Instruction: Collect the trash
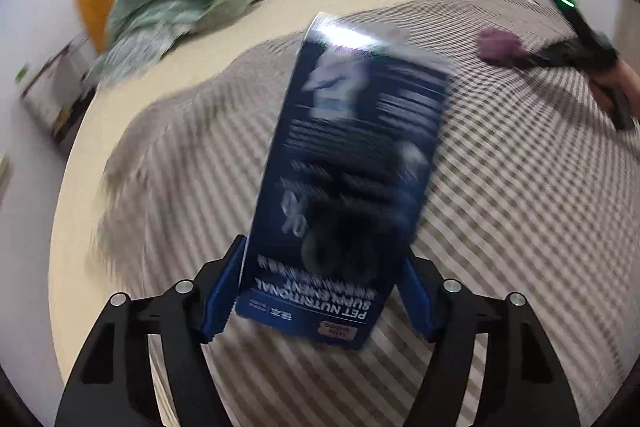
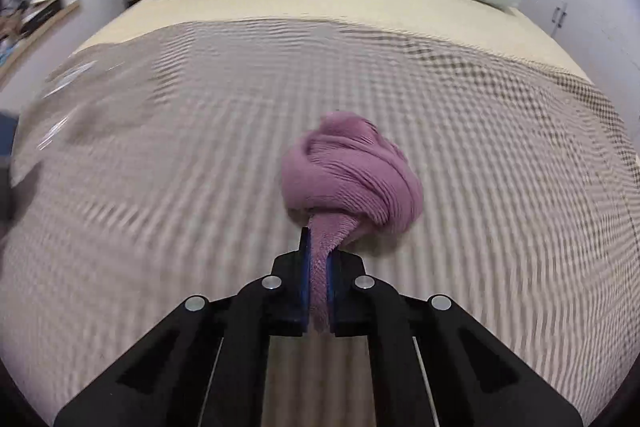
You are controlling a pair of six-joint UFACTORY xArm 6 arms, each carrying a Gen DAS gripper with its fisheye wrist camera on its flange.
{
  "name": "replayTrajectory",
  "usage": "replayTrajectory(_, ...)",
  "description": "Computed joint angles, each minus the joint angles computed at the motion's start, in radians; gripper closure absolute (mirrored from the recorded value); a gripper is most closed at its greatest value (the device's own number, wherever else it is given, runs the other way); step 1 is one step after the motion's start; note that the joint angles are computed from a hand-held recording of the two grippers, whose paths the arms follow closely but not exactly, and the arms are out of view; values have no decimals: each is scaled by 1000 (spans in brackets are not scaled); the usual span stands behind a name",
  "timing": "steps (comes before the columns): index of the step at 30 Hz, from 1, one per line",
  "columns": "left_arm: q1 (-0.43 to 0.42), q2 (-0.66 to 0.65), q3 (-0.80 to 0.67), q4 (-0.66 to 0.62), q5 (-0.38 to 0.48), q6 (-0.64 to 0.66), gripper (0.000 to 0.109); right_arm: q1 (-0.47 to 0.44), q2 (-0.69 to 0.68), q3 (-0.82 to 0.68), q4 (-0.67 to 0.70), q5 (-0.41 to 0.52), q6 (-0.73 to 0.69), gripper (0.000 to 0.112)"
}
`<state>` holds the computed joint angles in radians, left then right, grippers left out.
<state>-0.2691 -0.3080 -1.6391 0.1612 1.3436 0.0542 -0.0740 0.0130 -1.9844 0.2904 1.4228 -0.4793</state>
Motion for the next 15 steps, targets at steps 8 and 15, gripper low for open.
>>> replayTrajectory(8, -200, -139, -122, -6, 444, -360, 44, -234, -341, 191, 210, 329, -139, 106)
replayTrajectory(15, -500, -181, -166, 183, 594, -600, 22, -422, -473, 197, 294, 534, -233, 106)
